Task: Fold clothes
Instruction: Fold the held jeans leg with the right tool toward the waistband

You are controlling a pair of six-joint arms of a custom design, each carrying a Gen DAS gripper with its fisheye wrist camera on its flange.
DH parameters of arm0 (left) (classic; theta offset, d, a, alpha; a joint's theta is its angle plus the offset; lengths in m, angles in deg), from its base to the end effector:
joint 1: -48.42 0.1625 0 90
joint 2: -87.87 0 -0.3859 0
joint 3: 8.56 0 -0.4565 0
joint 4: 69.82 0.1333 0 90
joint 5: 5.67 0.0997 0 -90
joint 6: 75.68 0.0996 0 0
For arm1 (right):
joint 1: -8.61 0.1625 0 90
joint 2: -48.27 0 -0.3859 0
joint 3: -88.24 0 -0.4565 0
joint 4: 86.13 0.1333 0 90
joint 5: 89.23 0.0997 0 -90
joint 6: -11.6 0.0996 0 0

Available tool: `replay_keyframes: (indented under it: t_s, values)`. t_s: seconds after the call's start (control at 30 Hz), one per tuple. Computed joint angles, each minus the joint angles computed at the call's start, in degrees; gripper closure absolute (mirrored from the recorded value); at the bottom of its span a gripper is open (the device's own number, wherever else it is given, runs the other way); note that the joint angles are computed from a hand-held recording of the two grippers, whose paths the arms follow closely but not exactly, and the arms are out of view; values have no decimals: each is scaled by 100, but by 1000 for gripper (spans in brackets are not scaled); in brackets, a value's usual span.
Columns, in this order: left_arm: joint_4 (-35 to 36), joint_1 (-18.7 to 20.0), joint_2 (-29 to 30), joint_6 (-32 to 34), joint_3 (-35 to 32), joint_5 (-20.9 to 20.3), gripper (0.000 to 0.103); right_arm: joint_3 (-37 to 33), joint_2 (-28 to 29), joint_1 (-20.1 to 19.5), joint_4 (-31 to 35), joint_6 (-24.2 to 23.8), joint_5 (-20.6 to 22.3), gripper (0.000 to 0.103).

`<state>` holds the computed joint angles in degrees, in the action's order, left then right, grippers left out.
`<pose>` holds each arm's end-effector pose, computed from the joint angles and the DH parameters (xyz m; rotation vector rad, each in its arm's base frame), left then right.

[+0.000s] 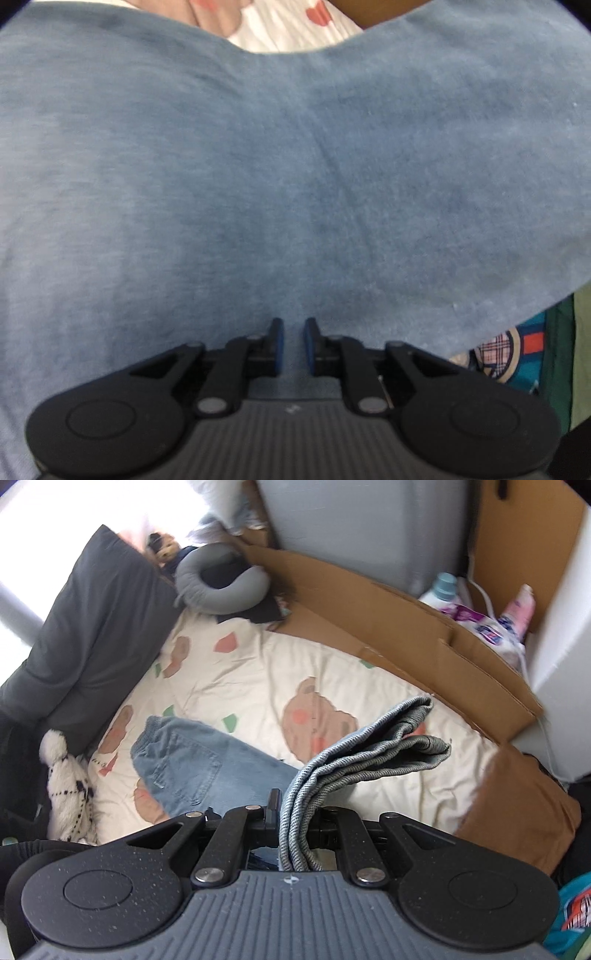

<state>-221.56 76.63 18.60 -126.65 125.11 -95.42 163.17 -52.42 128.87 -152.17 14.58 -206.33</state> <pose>-0.3147 -0.3206 0.0076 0.2925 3.0865 0.0342 0.2987 -0.3375 0.6546 0.6241 -2.6148 0.2258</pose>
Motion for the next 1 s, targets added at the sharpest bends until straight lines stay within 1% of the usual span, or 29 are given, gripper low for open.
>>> replay_keyframes:
  t_s: [0.07, 0.13, 0.2, 0.23, 0.27, 0.43, 0.5, 0.57, 0.6, 0.7, 0.77, 0.9, 1.0]
  values:
    - [161, -18, -273, -62, 98, 200, 76, 3, 120, 116, -1, 29, 17, 94]
    - [373, -22, -592, -120, 197, 409, 70, 4, 239, 228, -12, 31, 42, 94]
    - [492, -17, -954, -189, 332, 605, 60, -19, 357, 315, -16, 24, 83, 94]
    - [551, -25, -1156, -234, 406, 726, 50, -32, 422, 367, -19, 37, 106, 94]
    - [613, -56, -1357, -325, 483, 881, 44, -43, 482, 410, -23, 46, 134, 94]
    - [923, -229, -2330, -934, 820, 1635, 41, -16, 741, 594, -76, 55, 280, 94]
    - [1031, -418, -2694, -1317, 1009, 1970, 38, 7, 851, 650, -109, 66, 350, 94]
    - [1349, -481, -3221, -1590, 1162, 2316, 37, 35, 956, 694, -147, 87, 427, 94]
    - [1458, -507, -3388, -1712, 1206, 2454, 37, 48, 1014, 717, -167, 101, 463, 94]
    - [2069, -623, -4067, -2141, 1344, 2901, 35, 109, 1169, 774, -251, 81, 581, 94]
    - [2392, -731, -4512, -2533, 1467, 3209, 30, 171, 1261, 806, -325, 55, 673, 94]
    - [3231, -972, -5370, -3064, 1631, 3615, 28, 288, 1451, 869, -462, 19, 771, 94]
    - [3836, -1085, -5809, -3428, 1661, 3722, 28, 443, 1562, 888, -660, -35, 848, 94]
